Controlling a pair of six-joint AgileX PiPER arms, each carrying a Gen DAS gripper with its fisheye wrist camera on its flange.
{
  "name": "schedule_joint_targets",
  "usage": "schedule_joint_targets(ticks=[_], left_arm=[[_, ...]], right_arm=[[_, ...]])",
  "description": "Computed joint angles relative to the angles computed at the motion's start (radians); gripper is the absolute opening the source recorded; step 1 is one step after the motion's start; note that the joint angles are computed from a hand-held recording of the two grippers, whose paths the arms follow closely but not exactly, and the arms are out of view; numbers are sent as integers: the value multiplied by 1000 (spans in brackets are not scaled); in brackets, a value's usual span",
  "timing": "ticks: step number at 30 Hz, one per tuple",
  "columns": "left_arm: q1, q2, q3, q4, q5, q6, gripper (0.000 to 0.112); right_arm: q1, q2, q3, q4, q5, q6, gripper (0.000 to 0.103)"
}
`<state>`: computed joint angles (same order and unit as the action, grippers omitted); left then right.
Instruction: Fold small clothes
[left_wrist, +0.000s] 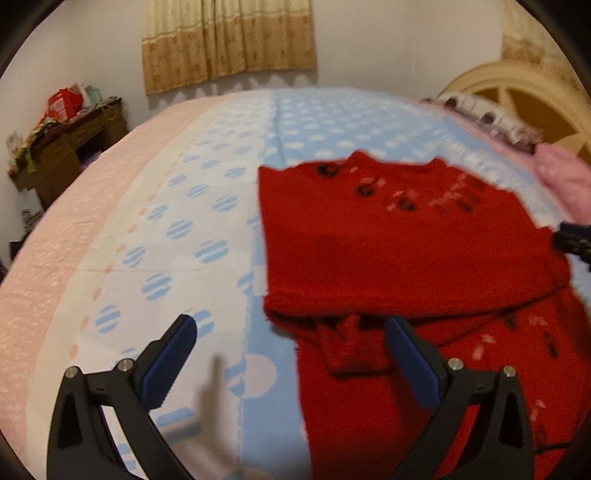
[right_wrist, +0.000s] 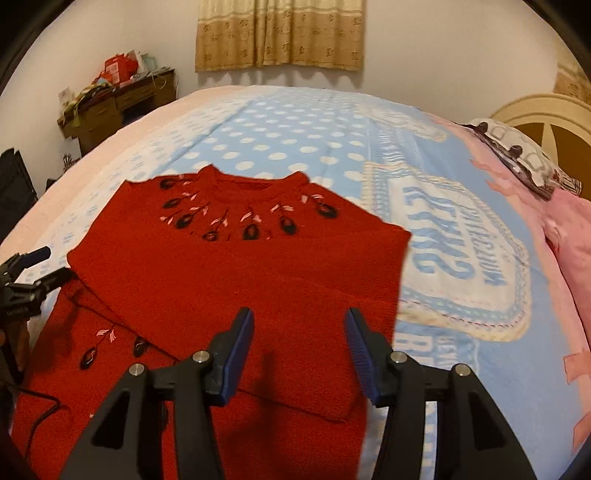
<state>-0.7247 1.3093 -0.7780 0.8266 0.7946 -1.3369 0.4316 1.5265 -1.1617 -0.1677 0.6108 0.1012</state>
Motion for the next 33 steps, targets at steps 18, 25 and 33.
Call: schedule_joint_targets(ticks=[18,25,33], left_arm=[[231,-12,68,-128,-149,46,103],[257,-54,82,-198,-176,116,103],[227,-51,82,-187,-130,78,103]], right_arm=[[-46,64,16,119,-4,-88,54],[-77,77,11,15,18,-33,59],[-111,45,62,51,3,-75,72]])
